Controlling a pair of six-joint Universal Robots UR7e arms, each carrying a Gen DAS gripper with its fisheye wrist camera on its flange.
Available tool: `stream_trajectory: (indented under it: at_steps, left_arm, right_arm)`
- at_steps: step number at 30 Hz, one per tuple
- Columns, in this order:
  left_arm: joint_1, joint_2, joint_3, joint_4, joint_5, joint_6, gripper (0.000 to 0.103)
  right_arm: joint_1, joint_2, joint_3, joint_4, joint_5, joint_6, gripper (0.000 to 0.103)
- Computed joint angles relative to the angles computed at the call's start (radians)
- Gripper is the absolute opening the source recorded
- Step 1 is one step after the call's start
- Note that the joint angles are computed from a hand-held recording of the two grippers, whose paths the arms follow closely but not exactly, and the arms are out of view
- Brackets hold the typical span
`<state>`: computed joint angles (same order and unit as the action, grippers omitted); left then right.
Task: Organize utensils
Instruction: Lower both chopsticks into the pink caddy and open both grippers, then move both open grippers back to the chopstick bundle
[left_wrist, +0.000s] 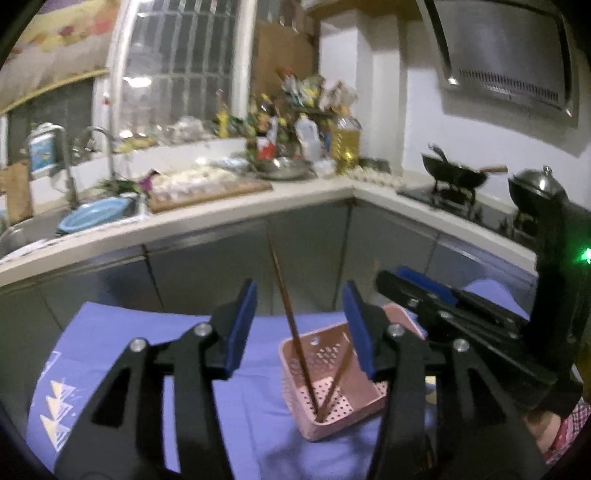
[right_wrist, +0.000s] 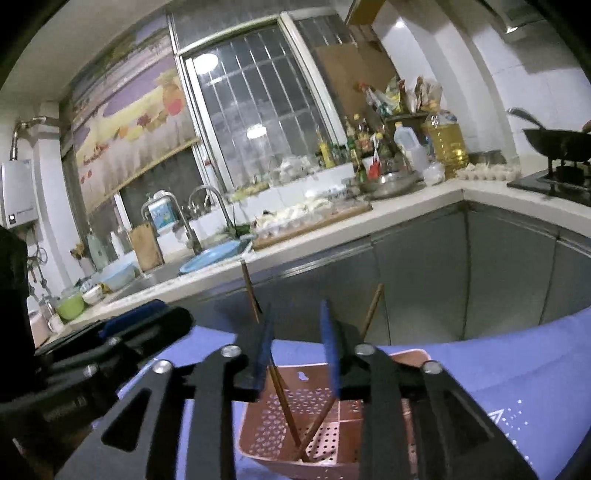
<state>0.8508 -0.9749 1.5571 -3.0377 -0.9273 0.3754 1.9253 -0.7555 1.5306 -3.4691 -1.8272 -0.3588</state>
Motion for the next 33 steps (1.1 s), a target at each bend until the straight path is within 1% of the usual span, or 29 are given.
stream_trajectory:
  at_steps: [2, 3, 5, 6, 7, 8, 9, 11, 13, 14, 16, 18, 19, 20, 21, 23, 24, 25, 26, 28, 30, 33]
  left_arm:
    - [-0.021, -0.04, 0.068, -0.095, 0.024, 0.002, 0.052]
    - [-0.03, -0.061, 0.106, -0.14, 0.029, 0.006, 0.053]
    - [-0.048, -0.093, 0.173, -0.211, 0.051, 0.023, 0.055]
    - [-0.055, -0.104, 0.198, -0.232, 0.06, 0.027, 0.056]
    - [-0.063, -0.131, 0.248, -0.252, 0.065, 0.023, 0.056]
    - [-0.067, -0.149, 0.274, -0.247, 0.064, 0.012, 0.056]
    - [-0.069, -0.178, 0.316, -0.225, 0.055, -0.013, 0.056]
    - [-0.071, -0.217, 0.376, -0.18, 0.039, -0.051, 0.056]
    - [-0.068, -0.254, 0.43, -0.109, 0.02, -0.095, 0.056]
    - [-0.064, -0.273, 0.455, -0.059, 0.004, -0.127, 0.056]
    - [-0.053, -0.296, 0.489, 0.015, -0.032, -0.175, 0.056]
    - [-0.042, -0.304, 0.514, 0.079, -0.056, -0.221, 0.056]
    - [-0.037, -0.304, 0.517, 0.105, -0.071, -0.237, 0.056]
    - [-0.03, -0.307, 0.52, 0.146, -0.097, -0.265, 0.056]
    - [-0.022, -0.308, 0.521, 0.187, -0.127, -0.293, 0.056]
    - [-0.007, -0.302, 0.517, 0.243, -0.179, -0.326, 0.054]
    - [0.002, -0.299, 0.514, 0.283, -0.216, -0.339, 0.051]
    - [0.006, -0.293, 0.51, 0.306, -0.235, -0.349, 0.045]
    - [0.013, -0.286, 0.504, 0.341, -0.266, -0.362, 0.042]
    - [0.027, -0.272, 0.492, 0.401, -0.325, -0.382, 0.039]
    - [0.028, -0.259, 0.486, 0.437, -0.344, -0.392, 0.038]
    - [0.018, -0.235, 0.484, 0.467, -0.367, -0.39, 0.038]
  right_arm:
    - [0.011, -0.024, 0.046, -0.046, 0.002, -0.002, 0.036]
    - [0.018, -0.044, 0.094, -0.093, 0.008, -0.001, 0.037]
    - [0.028, -0.073, 0.17, -0.156, 0.004, 0.001, 0.046]
    - [0.03, -0.085, 0.199, -0.173, -0.001, 0.006, 0.048]
    - [0.032, -0.103, 0.25, -0.201, -0.005, 0.018, 0.054]
    - [0.032, -0.12, 0.293, -0.218, -0.014, 0.032, 0.06]
    - [0.031, -0.136, 0.332, -0.227, -0.024, 0.046, 0.064]
    - [0.025, -0.171, 0.417, -0.235, -0.052, 0.09, 0.08]
    - [0.019, -0.203, 0.498, -0.225, -0.118, 0.168, 0.089]
    - [0.011, -0.218, 0.526, -0.215, -0.119, 0.196, 0.089]
    - [-0.011, -0.26, 0.59, -0.158, -0.133, 0.28, 0.089]
    - [-0.025, -0.291, 0.64, -0.109, -0.169, 0.356, 0.089]
    - [-0.023, -0.295, 0.652, -0.099, -0.196, 0.369, 0.086]
    - [-0.021, -0.296, 0.664, -0.093, -0.226, 0.372, 0.077]
    - [-0.014, -0.294, 0.673, -0.081, -0.268, 0.37, 0.072]
    - [-0.005, -0.291, 0.678, -0.052, -0.316, 0.365, 0.051]
    - [-0.003, -0.289, 0.681, -0.034, -0.334, 0.362, 0.047]
    - [0.0, -0.285, 0.679, -0.004, -0.352, 0.363, 0.038]
    - [-0.003, -0.285, 0.686, 0.008, -0.356, 0.361, 0.034]
    - [-0.01, -0.284, 0.696, 0.01, -0.353, 0.359, 0.033]
    - [-0.016, -0.285, 0.706, -0.011, -0.352, 0.364, 0.033]
    - [-0.039, -0.307, 0.735, -0.033, -0.328, 0.381, 0.033]
